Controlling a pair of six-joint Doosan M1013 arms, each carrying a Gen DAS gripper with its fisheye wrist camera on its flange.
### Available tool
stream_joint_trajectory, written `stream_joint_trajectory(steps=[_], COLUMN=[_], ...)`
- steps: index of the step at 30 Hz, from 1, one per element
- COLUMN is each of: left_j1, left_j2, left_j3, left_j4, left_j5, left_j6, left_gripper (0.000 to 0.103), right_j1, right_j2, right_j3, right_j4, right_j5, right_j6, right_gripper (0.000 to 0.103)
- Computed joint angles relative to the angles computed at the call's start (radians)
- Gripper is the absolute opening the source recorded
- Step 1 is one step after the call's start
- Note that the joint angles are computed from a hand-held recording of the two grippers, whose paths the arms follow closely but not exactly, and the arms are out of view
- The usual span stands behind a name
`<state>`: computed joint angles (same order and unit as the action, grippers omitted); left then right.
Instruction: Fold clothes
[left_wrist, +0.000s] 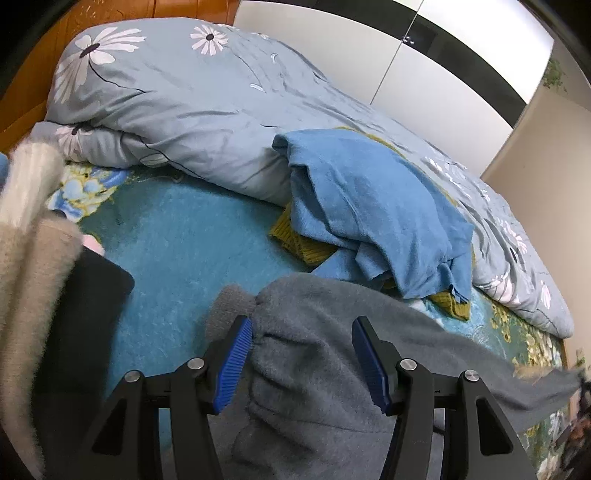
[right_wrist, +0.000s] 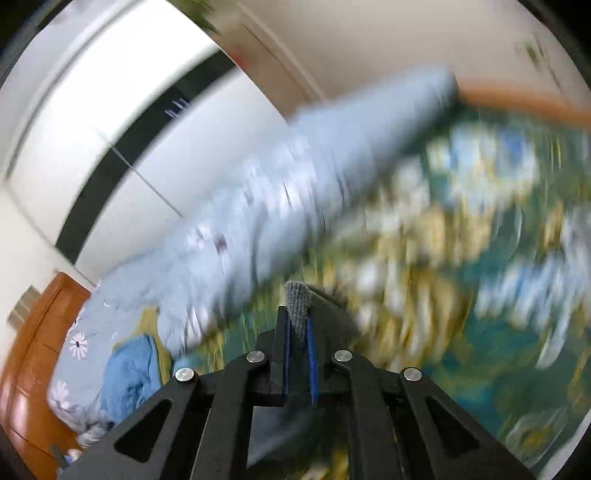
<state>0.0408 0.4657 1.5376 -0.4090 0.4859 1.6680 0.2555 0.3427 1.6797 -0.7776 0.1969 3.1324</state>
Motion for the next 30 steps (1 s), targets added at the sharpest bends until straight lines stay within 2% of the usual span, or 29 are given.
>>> stream_joint_trajectory(steps=[1,3,5,6,9,11,12,14,16,19,23,25,27,30], left_j1=[0.001,0.004,0.009,0.011,0.018,0.023,0.027,0.035,0.042,0.053,0.07,0.085,0.098,0.11], left_j2=[-0.002,-0.004,-0.007,-0.011,-0.031,-0.049,-0.06,-0.082,-0.104,-0.144,-0.181,-0.191,-0.199,-0.209], left_j3=[0.004,0.011,0.018,0.022,0.045,0.064,0.076,0.101,0.128,0.182,0.247,0.272,0.295,0.325], left_j4=[0.006,0.013,0.013,0.008,-0.013,-0.039,-0.061,-0.104,-0.146,-0.19,-0.246,-0.295,-0.318,-0.334], left_j5=[0.0,0.003,0.013,0.019,0.018,0.013,0.011,0.005,-0.001,-0.014,-0.016,0.012,0.033,0.049], left_j6=[-0.007,-0.021,-0.028,-0.026,0.002,0.034,0.055,0.1,0.146,0.213,0.28,0.318,0.334,0.347], left_gripper=[0.061,0.061,0.061,0.061,0.061,0.061,0.061,0.062,0.065,0.067,0.067,0.068,0.068,0.068], right_j1=[-0.005,-0.018,-0.033,-0.036,-0.037,-0.029,-0.019,0.01,0.049,0.106,0.213,0.268,0.321,0.358], right_j2=[0.008,0.023,0.053,0.062,0.064,0.057,0.049,0.028,0.005,-0.022,-0.04,-0.039,-0.029,-0.022], right_j3=[0.001,-0.005,-0.007,-0.008,0.004,-0.005,-0.009,-0.016,-0.023,-0.019,0.018,0.041,0.053,0.072], right_j4=[0.025,0.162,0.365,0.412,0.429,0.386,0.329,0.193,0.124,0.208,0.448,0.544,0.511,0.454], right_j5=[0.026,0.084,0.128,0.141,0.145,0.184,0.208,0.264,0.33,0.318,0.289,0.284,0.31,0.337], right_j6=[-0.02,-0.148,-0.311,-0.346,-0.342,-0.31,-0.276,-0.203,-0.192,-0.39,-0.762,-0.917,-0.939,-0.914], right_gripper=[0.008,0.008,0.008,0.008,0.011,0.021,0.035,0.041,0.045,0.045,0.045,0.045,0.045,0.045])
